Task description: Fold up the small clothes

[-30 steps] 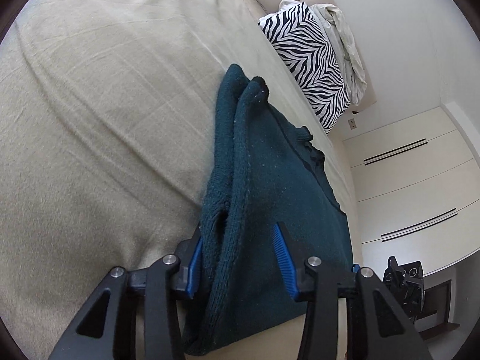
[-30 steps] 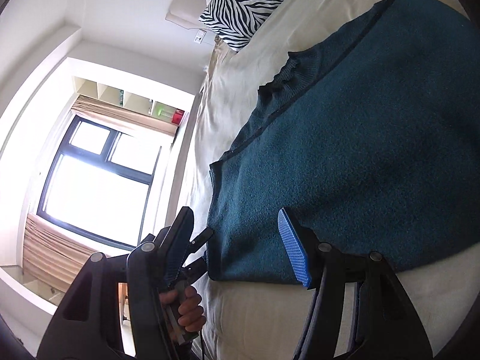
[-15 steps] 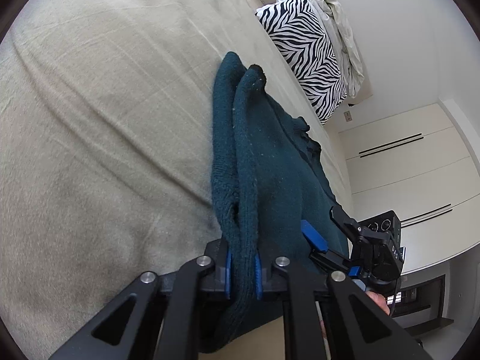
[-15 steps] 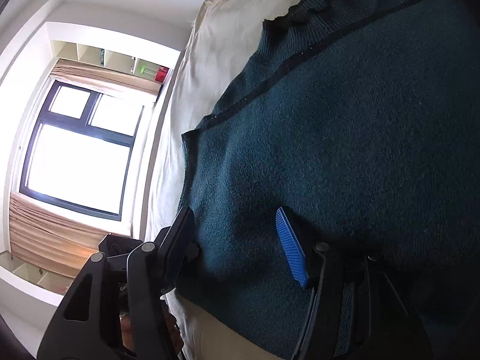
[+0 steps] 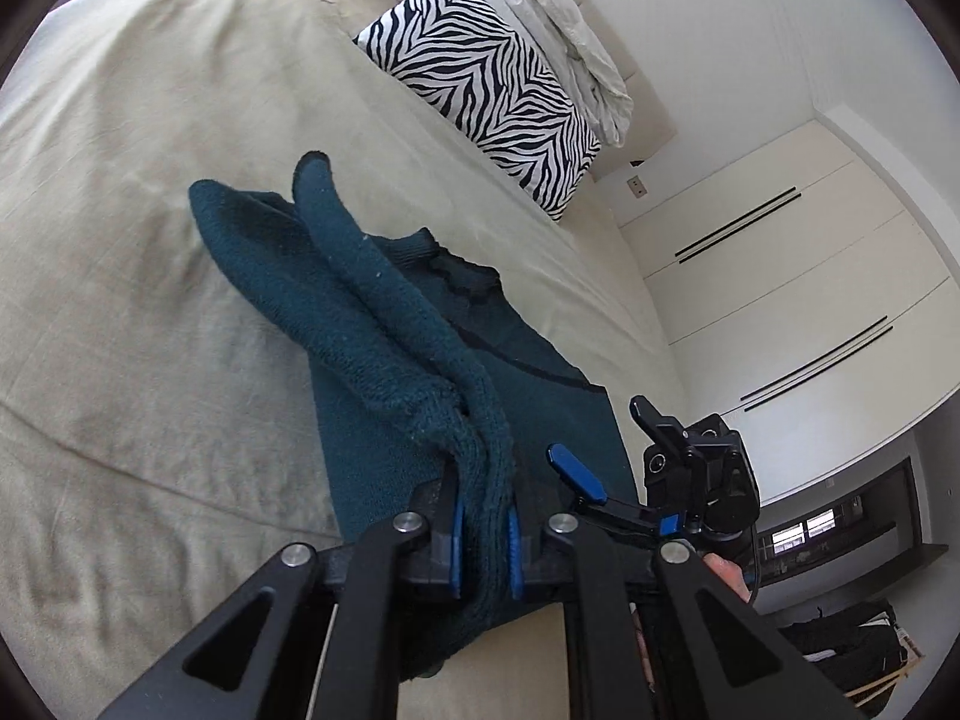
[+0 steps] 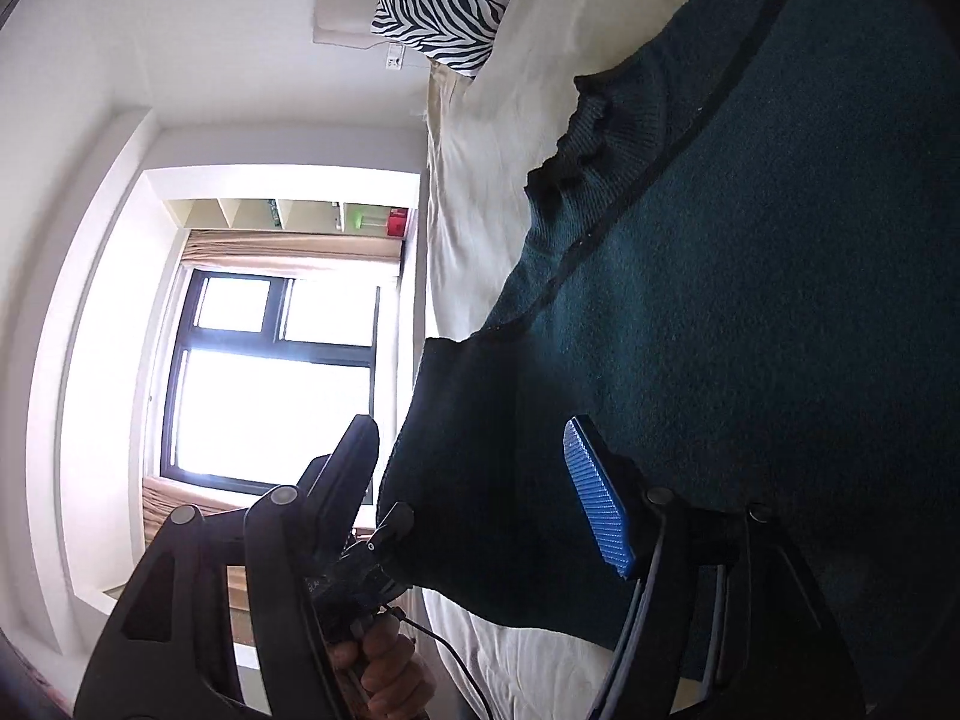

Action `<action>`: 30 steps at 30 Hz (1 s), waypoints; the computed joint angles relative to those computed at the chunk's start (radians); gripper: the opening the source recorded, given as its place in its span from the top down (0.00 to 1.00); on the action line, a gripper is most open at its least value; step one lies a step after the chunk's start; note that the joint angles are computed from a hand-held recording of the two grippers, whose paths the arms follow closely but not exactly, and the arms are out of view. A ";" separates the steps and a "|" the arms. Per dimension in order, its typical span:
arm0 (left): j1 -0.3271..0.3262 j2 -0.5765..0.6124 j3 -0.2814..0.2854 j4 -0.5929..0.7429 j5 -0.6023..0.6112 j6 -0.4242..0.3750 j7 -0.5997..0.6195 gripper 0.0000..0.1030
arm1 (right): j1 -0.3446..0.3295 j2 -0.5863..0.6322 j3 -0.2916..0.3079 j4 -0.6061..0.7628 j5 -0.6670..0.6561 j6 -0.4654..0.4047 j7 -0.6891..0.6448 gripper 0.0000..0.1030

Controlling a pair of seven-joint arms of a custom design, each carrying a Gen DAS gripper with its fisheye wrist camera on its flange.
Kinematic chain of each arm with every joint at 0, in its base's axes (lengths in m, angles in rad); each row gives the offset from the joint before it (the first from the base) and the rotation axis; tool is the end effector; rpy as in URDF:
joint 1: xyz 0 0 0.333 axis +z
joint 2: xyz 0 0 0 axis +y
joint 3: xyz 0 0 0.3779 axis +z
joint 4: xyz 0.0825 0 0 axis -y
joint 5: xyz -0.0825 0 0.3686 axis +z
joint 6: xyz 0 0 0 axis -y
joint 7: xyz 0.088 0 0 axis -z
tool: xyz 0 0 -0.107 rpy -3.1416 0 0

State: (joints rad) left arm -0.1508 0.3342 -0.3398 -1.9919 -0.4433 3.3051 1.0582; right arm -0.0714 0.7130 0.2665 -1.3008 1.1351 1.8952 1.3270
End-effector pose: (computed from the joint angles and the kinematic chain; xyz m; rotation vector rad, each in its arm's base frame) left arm 0.6111 -0.2439 0.4822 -2.4097 1.3126 -1.4586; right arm 0.7561 0.1521 0.4269 -1.3996 1.5447 1.0821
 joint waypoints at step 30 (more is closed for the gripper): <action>0.061 0.210 -0.208 0.179 0.018 -0.001 0.225 0.54 | 0.049 0.214 -0.057 0.444 -0.469 -0.100 0.154 0.85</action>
State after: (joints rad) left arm -0.0902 0.5442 -0.5477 -1.8128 -0.4248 3.3042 1.2829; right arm -0.0229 0.9271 0.2098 -0.8568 0.6666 1.7957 1.4807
